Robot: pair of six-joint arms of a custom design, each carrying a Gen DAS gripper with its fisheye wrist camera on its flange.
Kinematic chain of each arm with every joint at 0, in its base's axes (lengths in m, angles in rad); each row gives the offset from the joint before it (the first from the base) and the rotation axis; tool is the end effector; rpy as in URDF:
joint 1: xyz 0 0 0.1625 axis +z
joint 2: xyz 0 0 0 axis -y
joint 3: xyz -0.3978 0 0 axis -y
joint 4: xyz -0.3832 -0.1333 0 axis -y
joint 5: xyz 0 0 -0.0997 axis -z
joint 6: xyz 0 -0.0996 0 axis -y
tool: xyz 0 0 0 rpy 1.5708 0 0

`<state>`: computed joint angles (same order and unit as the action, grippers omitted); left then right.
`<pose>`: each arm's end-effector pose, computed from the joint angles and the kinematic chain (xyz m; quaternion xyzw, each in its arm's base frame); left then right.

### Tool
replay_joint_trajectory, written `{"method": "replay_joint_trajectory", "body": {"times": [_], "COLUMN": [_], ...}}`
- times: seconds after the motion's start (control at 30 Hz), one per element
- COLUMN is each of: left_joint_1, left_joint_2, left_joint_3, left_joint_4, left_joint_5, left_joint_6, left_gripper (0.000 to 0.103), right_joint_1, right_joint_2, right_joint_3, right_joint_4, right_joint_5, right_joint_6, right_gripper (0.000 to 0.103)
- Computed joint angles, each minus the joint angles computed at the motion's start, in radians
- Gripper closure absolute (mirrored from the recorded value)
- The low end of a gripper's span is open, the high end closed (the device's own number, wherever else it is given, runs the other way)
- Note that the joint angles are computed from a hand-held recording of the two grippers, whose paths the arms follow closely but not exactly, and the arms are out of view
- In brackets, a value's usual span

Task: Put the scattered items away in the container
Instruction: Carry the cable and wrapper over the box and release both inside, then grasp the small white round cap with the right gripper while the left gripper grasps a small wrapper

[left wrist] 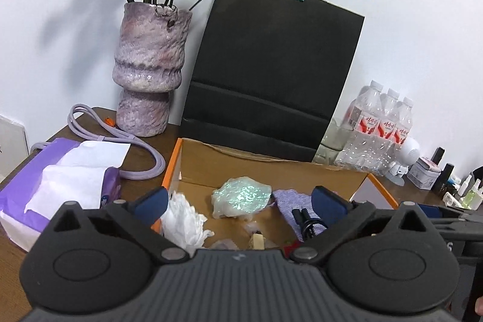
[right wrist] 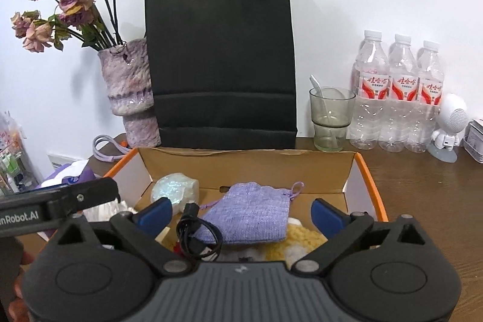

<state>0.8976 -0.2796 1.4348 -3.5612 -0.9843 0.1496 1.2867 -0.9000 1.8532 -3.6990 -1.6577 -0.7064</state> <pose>-0.2676 -0.6378 -0.0600 0.2425 0.8489 -0.4434 0.1547 -0.0483 -0.6101 0.2154 0.1507 -0.8181 0.4700 0.2950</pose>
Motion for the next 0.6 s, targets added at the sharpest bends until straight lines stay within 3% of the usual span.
{"method": "replay_joint_trajectory", "body": {"times": [0.6], "left_joint_1": [-0.06], "left_joint_2": [-0.072], "left_joint_3": [0.245], "left_joint_4": [-0.162], "left_joint_5": [0.077], "left_joint_6": [-0.009], "left_gripper": [0.0], "right_joint_1": [-0.081], "right_joint_2": [-0.083], "right_joint_3": [0.288], "right_joint_4": [-0.29], "right_joint_5": [0.094], "right_joint_6": [-0.091], "right_gripper": [0.0]}}
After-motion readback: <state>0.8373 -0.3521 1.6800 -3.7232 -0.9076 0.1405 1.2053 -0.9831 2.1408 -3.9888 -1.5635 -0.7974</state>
